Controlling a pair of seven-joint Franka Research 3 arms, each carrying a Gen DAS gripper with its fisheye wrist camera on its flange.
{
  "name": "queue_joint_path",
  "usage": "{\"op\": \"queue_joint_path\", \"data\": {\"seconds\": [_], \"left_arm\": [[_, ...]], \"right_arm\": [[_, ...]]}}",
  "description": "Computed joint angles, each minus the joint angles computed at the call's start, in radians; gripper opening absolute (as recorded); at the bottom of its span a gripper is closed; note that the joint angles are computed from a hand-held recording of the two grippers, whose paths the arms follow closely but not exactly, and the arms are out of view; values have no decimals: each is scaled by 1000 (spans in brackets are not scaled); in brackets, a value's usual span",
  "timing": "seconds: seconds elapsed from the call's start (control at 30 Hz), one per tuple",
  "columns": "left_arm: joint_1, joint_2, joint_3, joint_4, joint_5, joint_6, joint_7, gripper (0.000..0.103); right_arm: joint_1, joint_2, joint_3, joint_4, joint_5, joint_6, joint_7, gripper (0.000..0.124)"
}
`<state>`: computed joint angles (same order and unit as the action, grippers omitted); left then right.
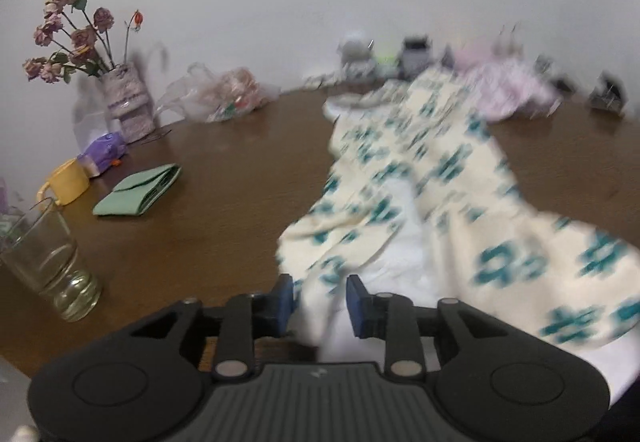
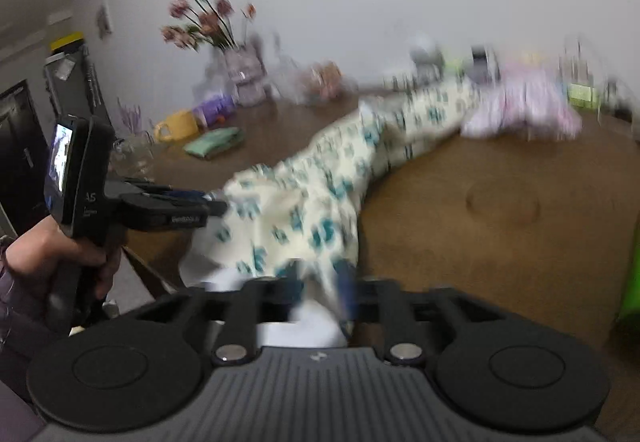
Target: Fold clothes
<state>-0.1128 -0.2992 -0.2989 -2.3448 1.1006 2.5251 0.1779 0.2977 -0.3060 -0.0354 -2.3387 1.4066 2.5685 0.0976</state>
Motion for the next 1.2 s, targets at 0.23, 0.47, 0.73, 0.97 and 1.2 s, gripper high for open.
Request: {"op": "queue_joint_path", "data": {"seconds": [0.23,0.47,0.73,0.97,1.2], "left_arm": [[-3,68,-3,42,40,214,-59,63],[-40,124,20,64,-40,226,24,60],[-24,40,91,-29,-274,231,428,36],[68,-30,54,-69,-295,253,287,60],[65,40,45,-29,-277,263,336,60]], "right_arm": [[-9,135,20,179,55,91,29,62],[-36,452,87,483,-232,152,390,76],[-83,616,144,633,-439,163,661,79],[-114,727,182,787,-520,130,845,81],[-70,963,181,1131,-687,15,1168,28]]}}
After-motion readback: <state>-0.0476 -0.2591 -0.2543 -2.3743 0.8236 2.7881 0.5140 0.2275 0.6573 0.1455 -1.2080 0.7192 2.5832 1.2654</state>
